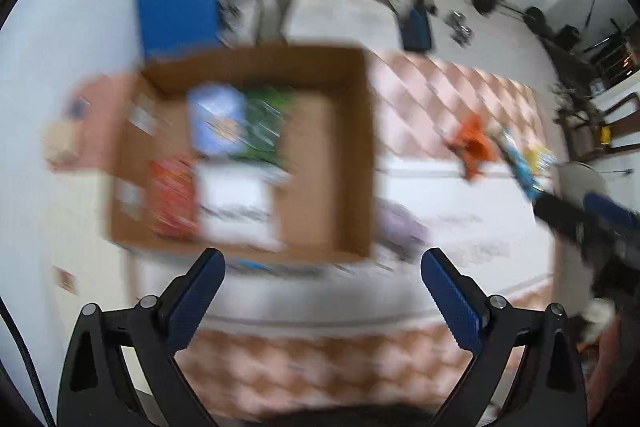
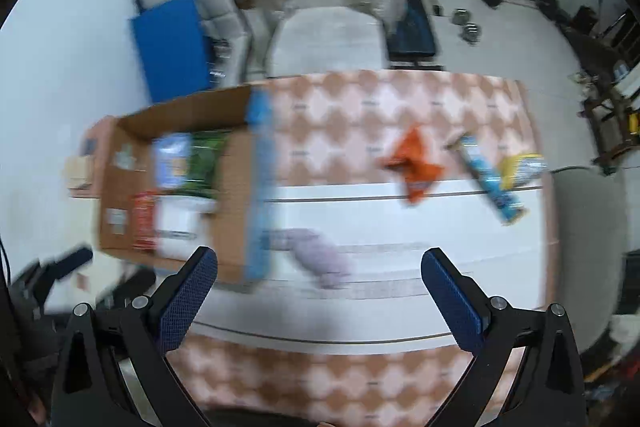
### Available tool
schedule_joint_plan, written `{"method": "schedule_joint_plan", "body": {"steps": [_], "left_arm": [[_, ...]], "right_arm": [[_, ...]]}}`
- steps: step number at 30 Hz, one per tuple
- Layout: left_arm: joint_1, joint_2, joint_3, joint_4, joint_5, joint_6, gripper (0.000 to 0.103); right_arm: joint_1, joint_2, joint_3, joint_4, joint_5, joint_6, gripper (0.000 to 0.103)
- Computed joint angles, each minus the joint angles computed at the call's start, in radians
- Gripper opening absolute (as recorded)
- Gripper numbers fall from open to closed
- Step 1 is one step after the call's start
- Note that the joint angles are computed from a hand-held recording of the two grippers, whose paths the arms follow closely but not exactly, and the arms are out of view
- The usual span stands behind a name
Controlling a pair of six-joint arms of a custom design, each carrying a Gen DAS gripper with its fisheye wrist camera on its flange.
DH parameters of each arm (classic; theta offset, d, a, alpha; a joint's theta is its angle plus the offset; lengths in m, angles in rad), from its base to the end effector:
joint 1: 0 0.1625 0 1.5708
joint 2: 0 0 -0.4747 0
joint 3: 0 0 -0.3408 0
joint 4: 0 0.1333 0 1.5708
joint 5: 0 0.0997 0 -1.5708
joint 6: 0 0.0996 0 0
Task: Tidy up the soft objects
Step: 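Grasp the lilac towel with the left tool while the right tool grasps the orange snack bag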
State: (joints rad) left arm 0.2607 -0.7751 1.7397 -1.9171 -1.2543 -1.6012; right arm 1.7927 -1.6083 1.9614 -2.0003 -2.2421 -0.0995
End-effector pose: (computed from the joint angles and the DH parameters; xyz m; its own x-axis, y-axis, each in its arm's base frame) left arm -0.4984 -0.3030 0.0797 -0.7848 -0.2393 -0.5717 -0.0945 0.9579 -0.2711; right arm 0.1592 -0.3816 0.4489 -0.7486 -0.2220 0.6247 -0.2953 0.9553 -0.0143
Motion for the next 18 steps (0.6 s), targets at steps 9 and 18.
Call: {"method": "schedule_joint_plan", "body": {"steps": [9,18], "left_arm": [[0.060,0.270,-0.018,-0.341,-0.110,-0.158,0.087],[0.121,0.409,-0.109,-0.248,-0.092,-0.315,0.087]], "right_arm": [[-0.250,0.082,-0.067,-0.083,-0.094,-0.339,0.103],[-0.358,0.284,-0.053,-0.317,-0.175,-0.567,0.101]]}}
